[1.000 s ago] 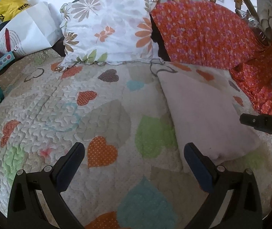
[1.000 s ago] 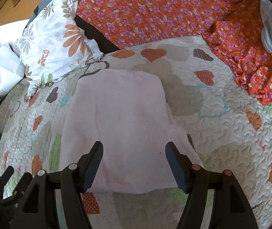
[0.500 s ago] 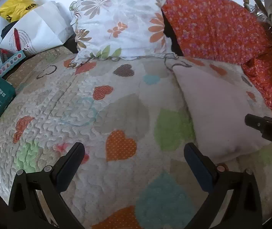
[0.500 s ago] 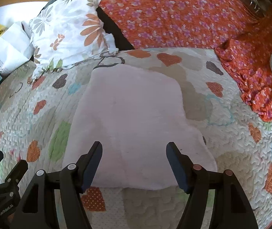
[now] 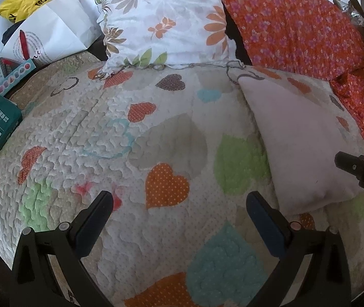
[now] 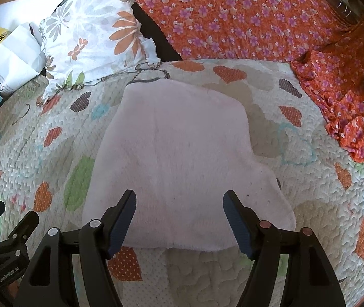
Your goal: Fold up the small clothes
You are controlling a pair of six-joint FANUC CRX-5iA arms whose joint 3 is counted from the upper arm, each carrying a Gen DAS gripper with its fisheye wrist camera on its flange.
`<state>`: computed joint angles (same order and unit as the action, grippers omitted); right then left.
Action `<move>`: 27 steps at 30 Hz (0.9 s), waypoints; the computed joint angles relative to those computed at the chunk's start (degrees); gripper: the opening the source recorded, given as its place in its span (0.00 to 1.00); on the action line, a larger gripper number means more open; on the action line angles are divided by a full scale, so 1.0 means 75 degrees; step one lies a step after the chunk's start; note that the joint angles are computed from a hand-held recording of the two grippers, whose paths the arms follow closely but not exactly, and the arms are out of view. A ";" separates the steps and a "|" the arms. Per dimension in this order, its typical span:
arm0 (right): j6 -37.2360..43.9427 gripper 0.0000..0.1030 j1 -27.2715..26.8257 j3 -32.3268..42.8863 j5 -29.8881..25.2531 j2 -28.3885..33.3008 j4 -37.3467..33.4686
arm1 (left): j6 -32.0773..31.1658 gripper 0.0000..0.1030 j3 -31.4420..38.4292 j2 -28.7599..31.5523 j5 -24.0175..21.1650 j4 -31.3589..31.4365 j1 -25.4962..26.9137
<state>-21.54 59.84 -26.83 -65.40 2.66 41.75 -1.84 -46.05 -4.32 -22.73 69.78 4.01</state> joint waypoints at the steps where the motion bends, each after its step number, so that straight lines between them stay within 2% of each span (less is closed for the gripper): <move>1: 0.0003 0.73 0.0001 0.0000 0.0001 0.0000 0.0001 | 0.0055 1.00 0.0022 0.0016 -0.0025 -0.0068 0.0019; 27: 0.0114 0.75 0.0008 0.0069 0.0044 0.0092 -0.0040 | 0.1202 1.00 0.0433 0.0318 -0.0626 -0.1396 0.0459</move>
